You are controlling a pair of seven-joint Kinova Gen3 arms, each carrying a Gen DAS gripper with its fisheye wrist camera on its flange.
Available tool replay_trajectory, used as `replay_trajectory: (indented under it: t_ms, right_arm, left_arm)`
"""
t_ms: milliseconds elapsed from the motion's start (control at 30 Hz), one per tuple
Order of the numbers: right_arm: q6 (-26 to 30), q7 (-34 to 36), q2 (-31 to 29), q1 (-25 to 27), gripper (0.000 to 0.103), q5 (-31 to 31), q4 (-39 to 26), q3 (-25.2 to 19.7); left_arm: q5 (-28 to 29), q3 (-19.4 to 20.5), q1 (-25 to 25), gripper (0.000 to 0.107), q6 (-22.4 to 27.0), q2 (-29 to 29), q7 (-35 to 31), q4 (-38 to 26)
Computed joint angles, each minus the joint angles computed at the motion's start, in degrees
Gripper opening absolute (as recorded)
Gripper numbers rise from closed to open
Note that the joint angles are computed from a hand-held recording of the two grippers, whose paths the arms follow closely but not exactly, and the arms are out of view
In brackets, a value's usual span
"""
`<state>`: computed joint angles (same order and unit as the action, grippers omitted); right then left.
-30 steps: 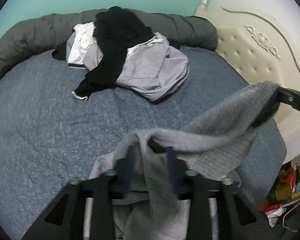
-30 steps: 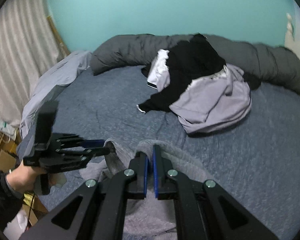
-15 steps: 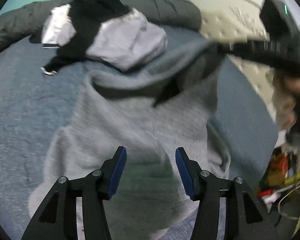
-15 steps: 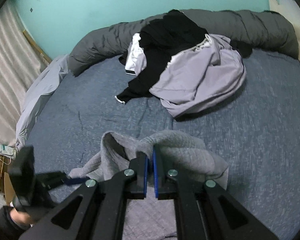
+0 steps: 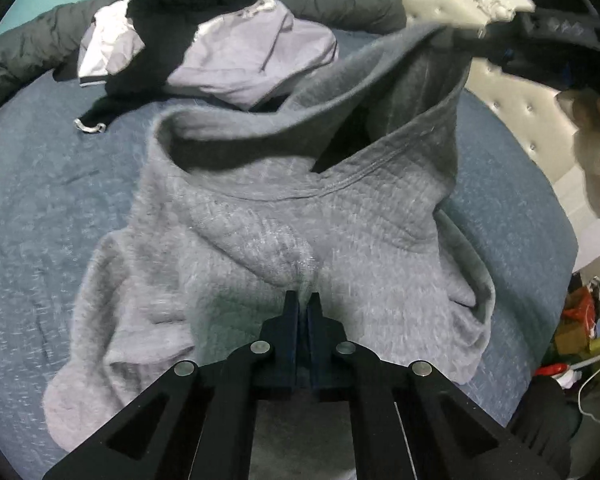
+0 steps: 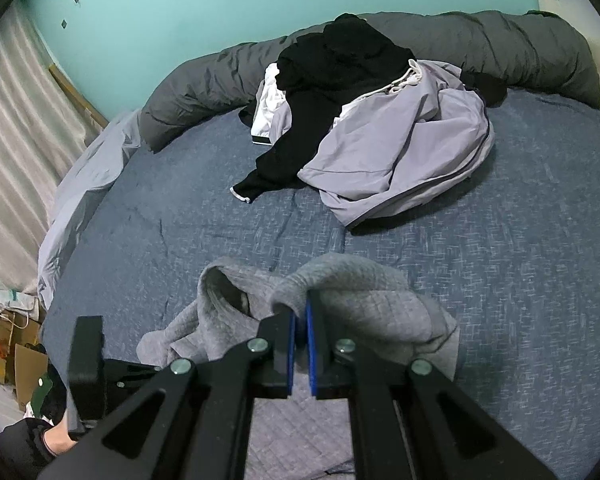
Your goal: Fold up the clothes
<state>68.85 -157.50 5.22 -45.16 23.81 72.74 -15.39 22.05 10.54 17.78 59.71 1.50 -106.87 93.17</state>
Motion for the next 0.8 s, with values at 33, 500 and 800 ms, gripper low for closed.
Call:
replay_trajectory:
  t_ms: [33,500,800]
  right_arm:
    - [-0.01,-0.23,0.0,-0.06,0.006,0.15,0.01,0.0]
    - [-4.67,6.89,1.49,1.18,0.018,-5.99,0.53,-0.34]
    - [-0.16,12.13,3.6,-0.1,0.028,-10.06,1.22,1.35]
  left_arm:
    - [1.52,-0.83,-0.94,0.003,0.29,-0.98,-1.74,0.35]
    - [12.2,-15.7,-19.1,0.003,11.55,-6.97,-15.18,-5.07]
    - [5.21,-12.98,-21.04,0.003,8.92,-4.82,-15.65,-2.04]
